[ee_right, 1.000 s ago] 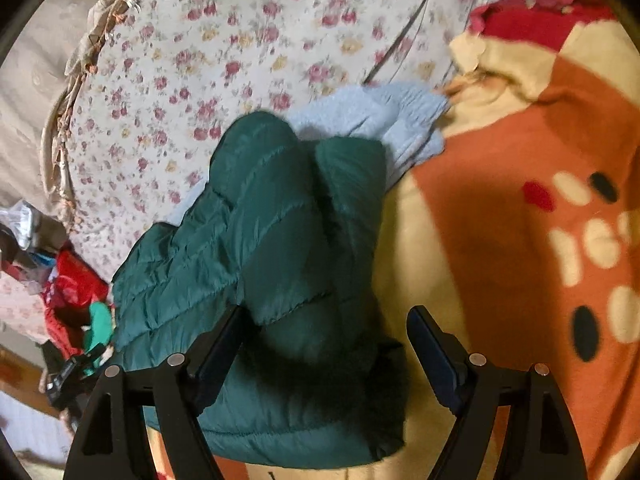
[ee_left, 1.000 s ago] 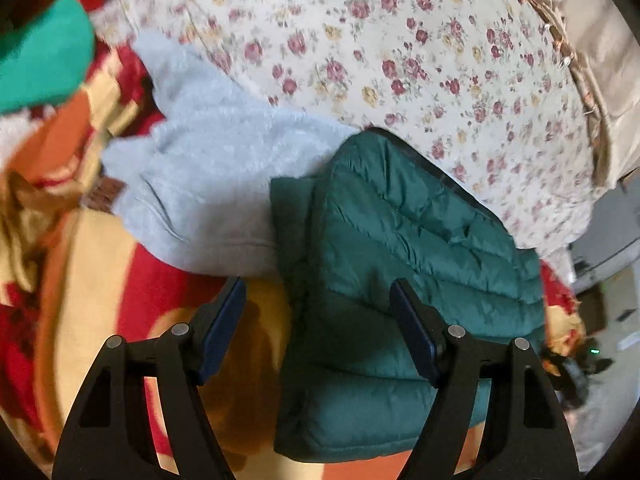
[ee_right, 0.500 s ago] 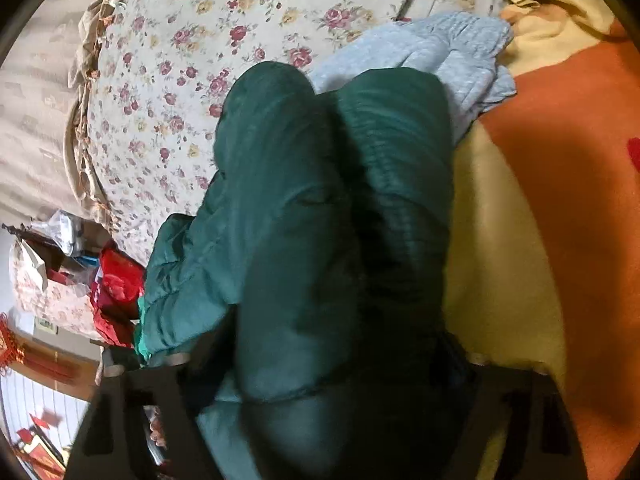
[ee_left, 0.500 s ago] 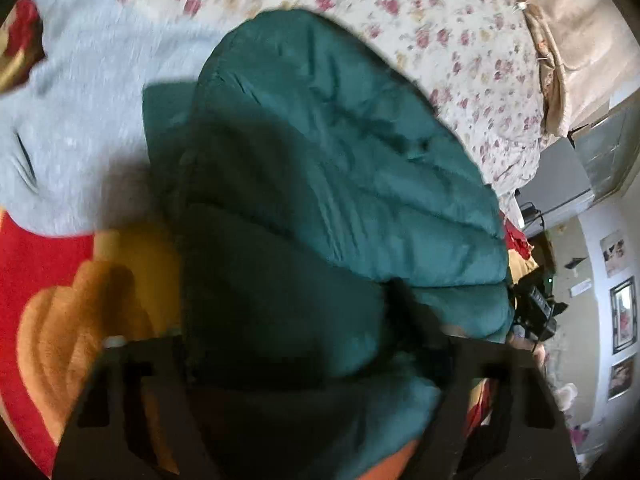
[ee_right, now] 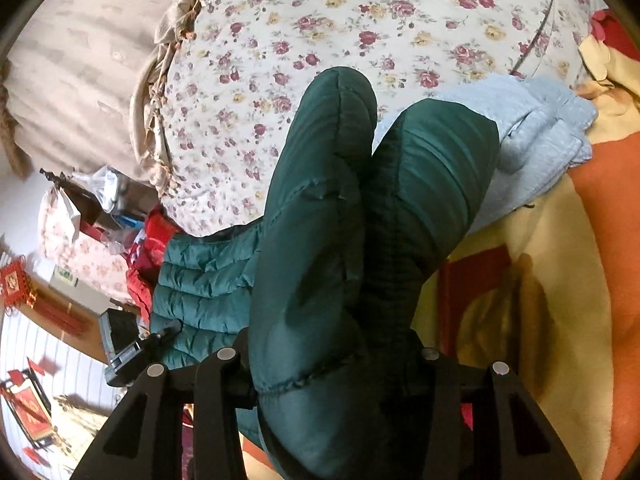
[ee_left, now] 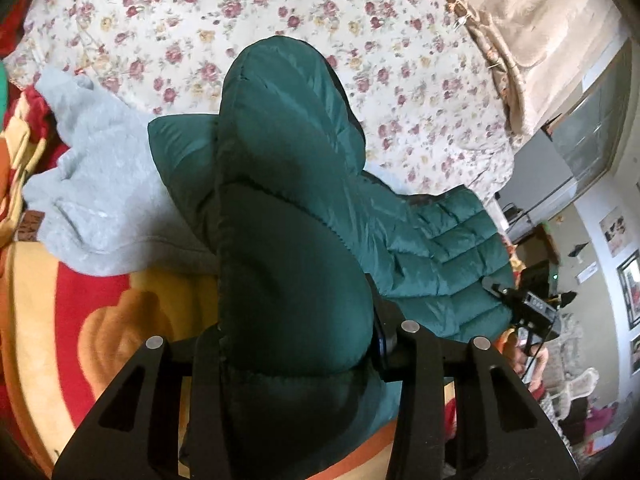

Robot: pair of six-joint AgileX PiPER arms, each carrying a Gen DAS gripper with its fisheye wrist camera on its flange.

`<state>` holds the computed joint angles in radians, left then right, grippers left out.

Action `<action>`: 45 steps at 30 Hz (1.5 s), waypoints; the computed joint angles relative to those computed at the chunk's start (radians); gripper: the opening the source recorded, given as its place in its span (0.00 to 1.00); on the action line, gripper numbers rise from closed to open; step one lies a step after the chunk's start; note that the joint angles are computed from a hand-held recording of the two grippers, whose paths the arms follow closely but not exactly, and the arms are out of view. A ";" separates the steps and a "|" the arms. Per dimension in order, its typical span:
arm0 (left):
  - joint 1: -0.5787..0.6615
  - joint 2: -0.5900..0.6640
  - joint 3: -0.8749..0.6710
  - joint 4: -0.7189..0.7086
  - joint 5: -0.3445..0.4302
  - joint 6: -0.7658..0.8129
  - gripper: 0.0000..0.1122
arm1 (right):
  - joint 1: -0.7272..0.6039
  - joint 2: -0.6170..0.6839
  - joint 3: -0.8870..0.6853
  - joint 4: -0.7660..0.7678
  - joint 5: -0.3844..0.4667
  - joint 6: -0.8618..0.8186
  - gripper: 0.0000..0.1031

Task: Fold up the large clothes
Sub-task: 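Press the folded green jacket flat with both grippers, tucking its edges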

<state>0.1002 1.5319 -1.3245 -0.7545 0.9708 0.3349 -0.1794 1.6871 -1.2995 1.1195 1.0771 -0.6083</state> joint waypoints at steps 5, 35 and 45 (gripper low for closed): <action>-0.040 0.027 0.082 0.168 -0.108 -0.098 0.41 | -0.009 0.047 0.052 -0.005 -0.074 -0.001 0.44; -0.213 0.017 -0.152 0.587 -0.073 -0.462 0.54 | 0.266 -0.104 -0.088 -0.716 -0.354 0.474 0.62; -0.254 0.292 -0.313 0.742 -0.089 -0.567 0.54 | 0.347 0.147 -0.317 -0.936 -0.344 0.636 0.62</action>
<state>-0.1540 1.8241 -1.6378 -0.0127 0.8813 -0.2323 0.1678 1.8342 -1.6164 0.1830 0.7335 0.0279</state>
